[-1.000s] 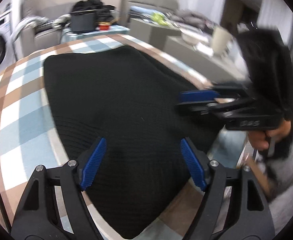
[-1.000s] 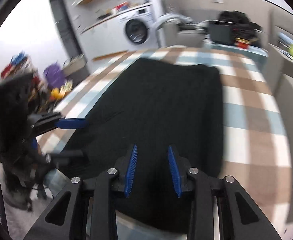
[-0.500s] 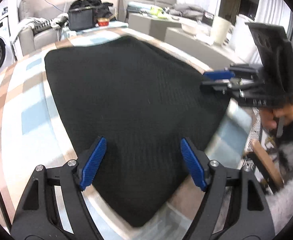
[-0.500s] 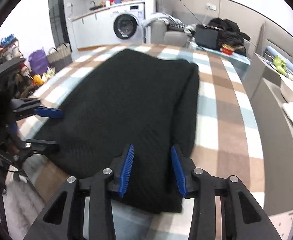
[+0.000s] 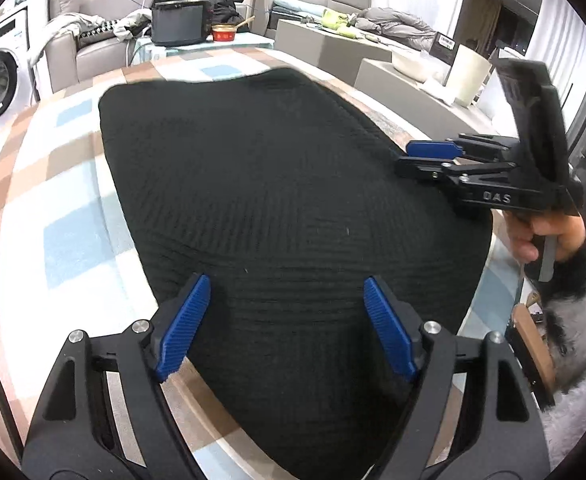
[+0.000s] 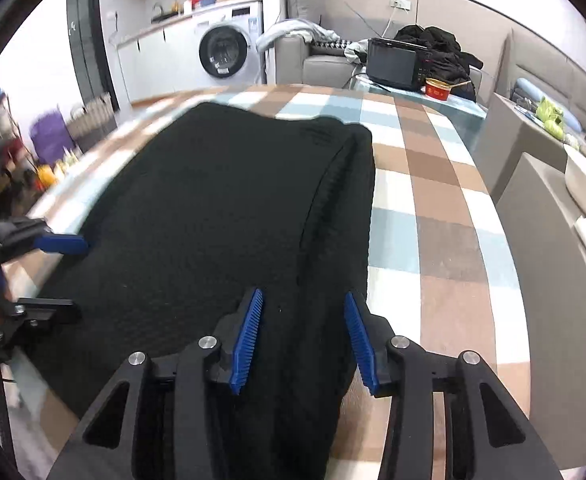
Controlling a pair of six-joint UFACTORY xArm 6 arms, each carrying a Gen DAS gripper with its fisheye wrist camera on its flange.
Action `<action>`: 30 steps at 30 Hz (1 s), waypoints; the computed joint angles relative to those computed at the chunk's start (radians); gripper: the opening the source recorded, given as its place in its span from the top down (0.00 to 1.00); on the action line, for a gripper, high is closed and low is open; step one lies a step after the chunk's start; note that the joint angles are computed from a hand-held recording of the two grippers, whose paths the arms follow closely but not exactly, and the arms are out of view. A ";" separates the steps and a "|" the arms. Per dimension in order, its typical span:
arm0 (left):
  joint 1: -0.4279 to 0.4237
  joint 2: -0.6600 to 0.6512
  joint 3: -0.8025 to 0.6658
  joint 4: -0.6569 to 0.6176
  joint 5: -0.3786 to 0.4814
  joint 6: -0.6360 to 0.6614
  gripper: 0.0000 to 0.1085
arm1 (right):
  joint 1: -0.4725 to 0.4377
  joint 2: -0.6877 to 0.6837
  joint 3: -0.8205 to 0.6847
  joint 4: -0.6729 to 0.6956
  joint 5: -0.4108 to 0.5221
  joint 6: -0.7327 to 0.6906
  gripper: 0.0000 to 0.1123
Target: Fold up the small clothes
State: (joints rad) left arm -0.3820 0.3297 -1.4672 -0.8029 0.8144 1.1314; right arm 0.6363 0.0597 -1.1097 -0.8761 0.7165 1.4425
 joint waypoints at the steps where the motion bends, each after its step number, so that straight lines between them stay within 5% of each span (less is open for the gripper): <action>1: -0.004 -0.006 0.008 -0.001 -0.028 0.006 0.29 | 0.006 0.001 -0.013 -0.007 0.017 -0.010 0.62; 6: -0.034 0.066 -0.071 0.049 -0.119 -0.064 0.29 | -0.017 0.118 -0.173 0.016 -0.006 -0.137 0.62; 10: -0.027 0.135 -0.147 0.075 -0.068 -0.116 0.29 | -0.062 0.226 -0.271 0.214 -0.040 -0.341 0.62; 15: 0.003 0.125 -0.143 0.067 -0.032 -0.086 0.29 | -0.095 0.120 -0.110 0.108 -0.154 -0.242 0.62; 17: 0.007 0.116 -0.141 0.077 -0.034 -0.095 0.29 | -0.086 0.099 -0.093 0.082 -0.059 -0.186 0.58; 21: 0.000 0.108 -0.135 0.069 -0.095 -0.082 0.29 | -0.082 0.061 -0.084 0.044 -0.039 -0.113 0.58; 26: -0.025 0.230 -0.302 0.147 -0.069 -0.215 0.29 | -0.108 0.170 -0.229 0.083 -0.098 -0.242 0.58; 30: -0.030 0.282 -0.365 0.174 -0.043 -0.237 0.28 | -0.141 0.280 -0.343 0.264 -0.133 -0.418 0.58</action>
